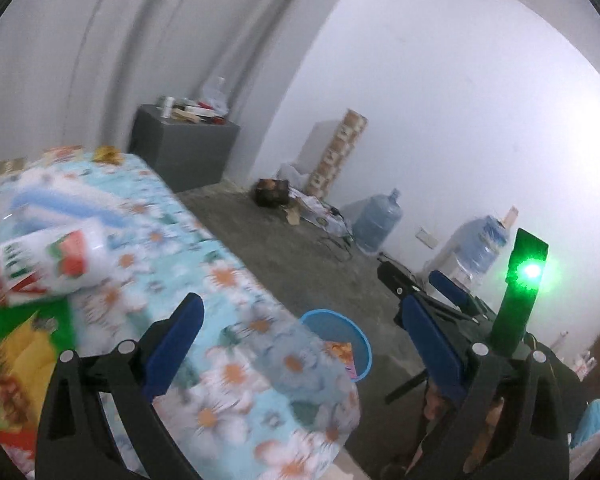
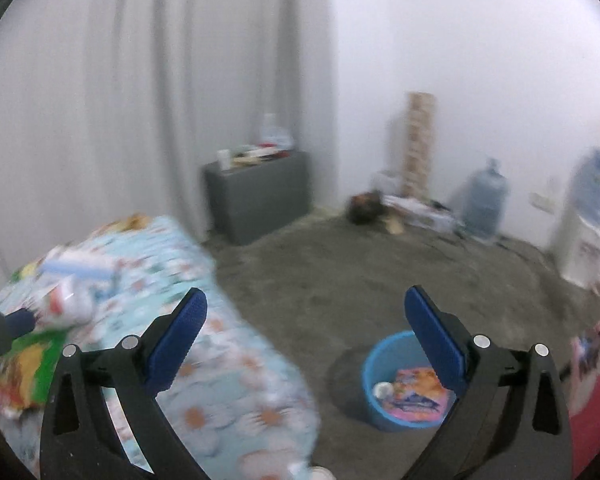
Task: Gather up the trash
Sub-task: 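Move both tools back to the bed, then grasp the white-blue box with the right tool while the left tool grasps the clear plastic cup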
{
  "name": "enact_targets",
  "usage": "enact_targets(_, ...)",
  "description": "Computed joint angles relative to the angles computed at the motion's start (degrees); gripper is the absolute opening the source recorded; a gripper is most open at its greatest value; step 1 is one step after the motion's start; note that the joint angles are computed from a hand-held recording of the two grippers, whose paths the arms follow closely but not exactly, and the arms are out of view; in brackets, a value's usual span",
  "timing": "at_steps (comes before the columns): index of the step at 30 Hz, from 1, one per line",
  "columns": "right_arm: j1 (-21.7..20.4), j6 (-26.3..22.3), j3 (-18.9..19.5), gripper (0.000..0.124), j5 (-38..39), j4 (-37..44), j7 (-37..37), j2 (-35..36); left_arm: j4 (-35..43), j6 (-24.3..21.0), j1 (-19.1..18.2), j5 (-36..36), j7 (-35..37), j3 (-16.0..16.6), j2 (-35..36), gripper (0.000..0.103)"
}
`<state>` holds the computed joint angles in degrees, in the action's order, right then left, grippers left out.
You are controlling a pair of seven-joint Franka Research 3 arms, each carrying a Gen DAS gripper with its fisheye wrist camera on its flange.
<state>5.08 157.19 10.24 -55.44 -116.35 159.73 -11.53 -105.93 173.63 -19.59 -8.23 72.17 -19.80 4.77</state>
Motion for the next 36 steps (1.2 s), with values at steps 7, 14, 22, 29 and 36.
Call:
enact_targets(7, 4.49, 6.83, -1.14, 0.095, 9.89, 2.03, -13.5, 3.4, -13.78, 5.9, 1.2, 11.91, -12.64, 3.96, -10.27, 0.097)
enact_targets(14, 9.45, 7.16, -2.13, 0.095, 32.68, 2.53, -30.2, 5.02, -20.33, 7.41, 10.64, 24.38, -30.15, 0.8, -15.91, 0.097)
enact_targets(22, 13.79, 2.01, -3.91, 0.095, 58.67, 7.19, -47.63, 9.07, -23.04, 8.04, 9.87, 25.85, -32.71, 6.28, -18.31, 0.097)
enact_targets(29, 13.43, -4.87, -4.19, 0.095, 83.72, 18.65, -64.04, 16.43, -14.59, -0.42, 10.56, 26.41, -22.67, 10.58, -15.84, 0.097)
enact_targets(36, 8.0, -19.11, -0.87, 0.094, 99.82, 44.27, -64.17, 35.08, -1.21, -9.25, 7.87, 10.03, 6.36, 14.32, -5.04, 0.097)
